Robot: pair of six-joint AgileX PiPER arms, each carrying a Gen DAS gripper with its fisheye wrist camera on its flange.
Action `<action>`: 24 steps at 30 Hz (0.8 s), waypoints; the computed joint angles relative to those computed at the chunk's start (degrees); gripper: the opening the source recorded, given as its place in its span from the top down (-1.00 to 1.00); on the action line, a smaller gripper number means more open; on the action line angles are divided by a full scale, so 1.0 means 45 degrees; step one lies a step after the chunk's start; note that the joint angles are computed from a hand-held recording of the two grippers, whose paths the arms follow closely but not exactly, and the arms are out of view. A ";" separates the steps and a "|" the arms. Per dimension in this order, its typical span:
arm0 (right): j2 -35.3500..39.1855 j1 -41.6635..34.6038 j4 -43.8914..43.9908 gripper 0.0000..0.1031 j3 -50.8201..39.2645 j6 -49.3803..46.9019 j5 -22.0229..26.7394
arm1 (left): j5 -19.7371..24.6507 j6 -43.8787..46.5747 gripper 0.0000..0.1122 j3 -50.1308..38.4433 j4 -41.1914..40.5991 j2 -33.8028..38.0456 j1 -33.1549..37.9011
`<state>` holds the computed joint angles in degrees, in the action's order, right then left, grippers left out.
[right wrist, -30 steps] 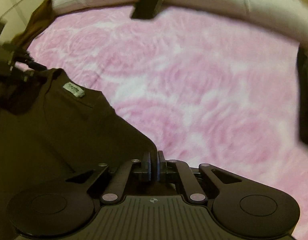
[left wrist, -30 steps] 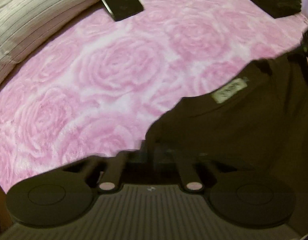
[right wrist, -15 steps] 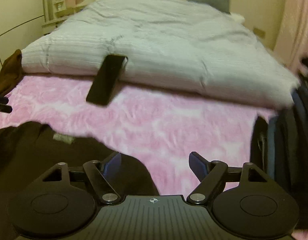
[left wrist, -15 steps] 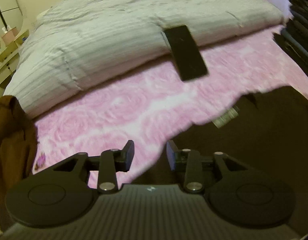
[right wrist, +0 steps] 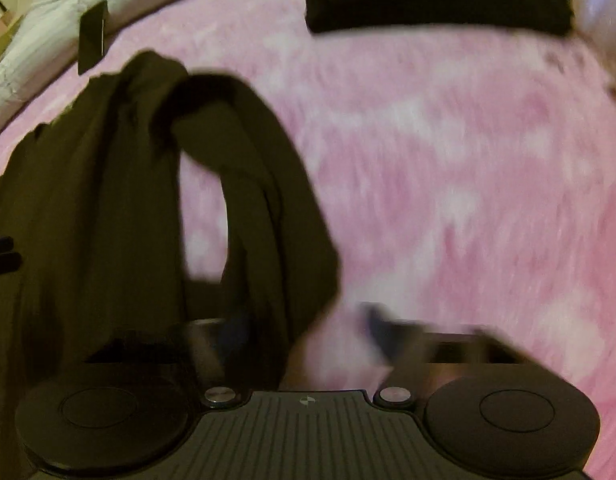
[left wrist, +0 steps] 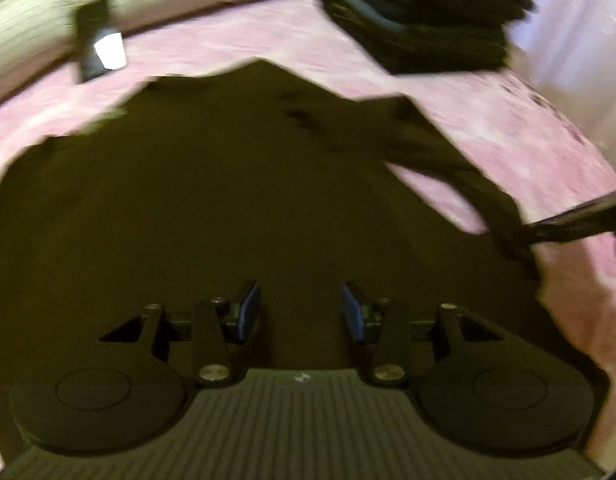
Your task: Fold clothes
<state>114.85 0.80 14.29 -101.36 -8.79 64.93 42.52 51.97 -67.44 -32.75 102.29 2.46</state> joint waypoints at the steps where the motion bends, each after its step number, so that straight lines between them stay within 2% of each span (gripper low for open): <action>1: -0.0031 -0.0120 0.0306 0.66 0.0147 -0.0300 0.0022 | -0.0094 -0.0141 0.29 0.0317 0.0013 -0.0275 -0.0460; 3: -0.0050 -0.0356 0.0867 0.84 0.0340 -0.0892 0.0172 | -0.0195 -0.0377 0.29 0.0733 0.0069 -0.0720 -0.1289; 5: 0.0098 -0.0299 0.0320 0.87 -0.0593 -0.1764 0.0580 | -0.0241 -0.0501 0.29 0.0910 0.0173 -0.1049 -0.1850; 6: -0.0121 -0.0214 -0.0502 0.87 -0.0857 -0.2388 0.0239 | -0.0283 -0.0554 0.29 0.0975 0.0242 -0.1200 -0.2054; 9: -0.1150 -0.0106 -0.2642 0.87 -0.0627 -0.4133 -0.2005 | -0.0400 -0.0763 0.29 0.1125 0.0490 -0.1629 -0.2687; 11: -0.2173 -0.0368 -0.3454 0.87 0.0409 -0.5205 -0.4189 | -0.0383 -0.1064 0.29 0.1035 0.0717 -0.1623 -0.2912; 13: -0.3049 -0.0805 -0.3318 0.86 0.1615 -0.6330 -0.5576 | -0.0440 -0.1286 0.29 0.1058 0.0973 -0.1659 -0.3158; 14: -0.3362 -0.1021 -0.3040 0.83 0.2153 -0.6919 -0.5876 | -0.0426 -0.1358 0.29 0.1010 0.1040 -0.1609 -0.3230; 15: -0.3525 -0.1122 -0.3169 0.32 0.2582 -0.6999 -0.5668 | -0.0433 -0.1429 0.29 0.0971 0.1140 -0.1545 -0.3305; 16: -0.3672 -0.1189 -0.3406 -0.49 0.2996 -0.6954 -0.5457 | -0.0440 -0.1502 0.29 0.0931 0.1240 -0.1480 -0.3381; 17: -0.3808 -0.1278 -0.3574 -0.72 0.3395 -0.6963 -0.5247 | -0.0479 -0.1505 0.29 0.0950 0.1307 -0.1465 -0.3430; 20: -0.4191 -0.1806 -0.2942 -0.75 0.4267 -0.6935 -0.4408 | -0.0530 -0.1437 0.29 0.0801 0.1521 -0.1317 -0.3532; 24: -0.4039 -0.2293 -0.1911 -0.75 0.4239 -0.6640 -0.3836 | -0.0873 -0.0890 0.28 0.0118 0.1797 -0.0603 -0.3942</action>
<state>96.67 -9.52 5.69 -82.29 -38.67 47.66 38.59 47.96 -66.91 -24.66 99.58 -15.28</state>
